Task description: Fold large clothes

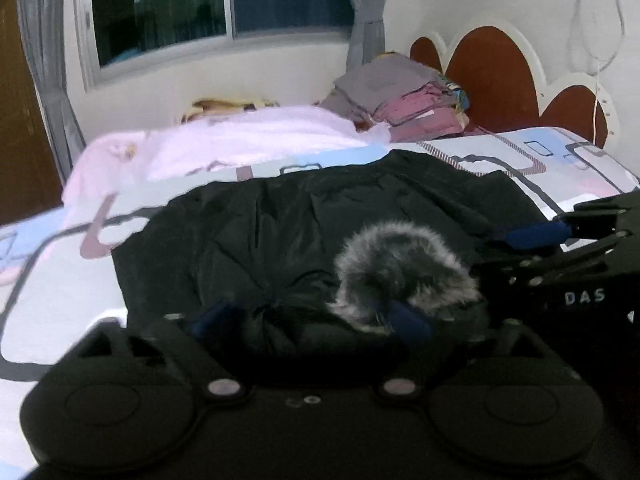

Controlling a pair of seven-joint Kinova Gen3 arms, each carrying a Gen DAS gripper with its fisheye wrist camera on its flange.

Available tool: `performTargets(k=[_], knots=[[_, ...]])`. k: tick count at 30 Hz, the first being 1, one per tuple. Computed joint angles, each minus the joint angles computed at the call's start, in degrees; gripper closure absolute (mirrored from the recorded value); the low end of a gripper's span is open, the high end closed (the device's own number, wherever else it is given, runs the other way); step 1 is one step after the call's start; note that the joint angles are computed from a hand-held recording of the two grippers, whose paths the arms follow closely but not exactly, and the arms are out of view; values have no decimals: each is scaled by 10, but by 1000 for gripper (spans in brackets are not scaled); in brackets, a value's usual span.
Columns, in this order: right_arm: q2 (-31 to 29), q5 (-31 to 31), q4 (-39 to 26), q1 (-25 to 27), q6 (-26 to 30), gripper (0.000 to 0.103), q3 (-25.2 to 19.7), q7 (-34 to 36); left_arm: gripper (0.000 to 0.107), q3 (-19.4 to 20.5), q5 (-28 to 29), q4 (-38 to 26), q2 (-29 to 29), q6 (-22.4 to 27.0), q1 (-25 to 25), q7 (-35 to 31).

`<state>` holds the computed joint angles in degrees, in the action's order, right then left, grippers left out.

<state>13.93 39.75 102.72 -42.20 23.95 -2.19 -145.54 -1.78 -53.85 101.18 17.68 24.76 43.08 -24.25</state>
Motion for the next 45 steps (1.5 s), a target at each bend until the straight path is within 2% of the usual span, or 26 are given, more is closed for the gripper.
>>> performTargets(k=[2, 3, 6, 8, 10, 11, 13, 15, 18, 19, 20, 22, 24, 26, 28, 29, 31, 33, 35, 38, 40, 42, 44, 45], knots=[[29, -41, -24, 22, 22, 46, -22, 37, 30, 17, 35, -8, 13, -10, -22, -25], [40, -49, -32, 18, 26, 46, -18, 44, 31, 12, 58, -13, 23, -13, -22, -42], [54, -51, -48, 6, 46, 46, -12, 41, 31, -43, 101, -28, 46, -9, 26, -69], [41, -31, -41, -4, 48, 46, -6, 13, 32, -47, 107, -36, 43, 12, 38, -73], [9, 0, -5, -35, 25, 46, 24, -33, 30, -45, 85, -19, 22, 15, 46, -51], [-8, 14, 13, -42, 20, 46, 26, -56, 26, -34, 64, -9, 11, 23, 43, -37], [-46, 37, 46, -48, 16, 46, 25, -103, 21, -38, 31, 16, -13, 31, 59, -10], [-82, 68, 75, -53, 32, 46, 11, -150, 17, -49, 5, 43, -38, 48, 81, 19], [-140, 97, 121, -54, 62, 46, -14, -215, 16, -38, -22, 83, -75, 83, 90, 58], [-162, 99, 138, -49, 75, 39, -28, -239, 16, -30, -33, 97, -87, 95, 92, 73], [-182, 109, 155, -34, 85, 21, -52, -262, 17, -23, -37, 113, -102, 108, 93, 81], [-219, 109, 185, -18, 110, 19, -87, -286, 24, -10, -55, 156, -141, 123, 96, 111], [-259, 71, 213, -33, 123, 19, -81, -279, 27, 14, -47, 198, -180, 148, 88, 130], [-306, 33, 249, -29, 131, 19, -96, -282, 27, 33, -32, 239, -222, 166, 85, 142], [-341, -7, 273, -26, 151, 20, -114, -278, 28, 33, 12, 277, -267, 163, 89, 120], [-360, -28, 287, -25, 158, 20, -123, -281, 30, 22, 35, 293, -287, 163, 104, 106], [-392, -69, 305, -19, 175, 20, -141, -285, 35, 25, 81, 317, -319, 169, 110, 73], [-425, -110, 322, -15, 186, 25, -155, -288, 35, 49, 121, 344, -362, 151, 81, 66], [-464, -155, 344, -19, 179, 30, -149, -285, 34, 56, 163, 358, -395, 140, 62, 60], [-502, -211, 367, -15, 177, 31, -156, -279, 39, 43, 223, 381, -434, 126, 66, 43], [-529, -255, 390, -25, 160, 31, -143, -276, 51, 9, 270, 405, -464, 93, 80, 19], [-561, -287, 412, -21, 133, 31, -150, -278, 56, -38, 316, 433, -496, 52, 113, -7], [-588, -315, 428, -33, 109, 31, -147, -269, 56, -54, 335, 453, -515, 27, 134, -21], [-599, -320, 441, -53, 85, 31, -131, -276, 56, -69, 336, 464, -525, 9, 148, -17]])
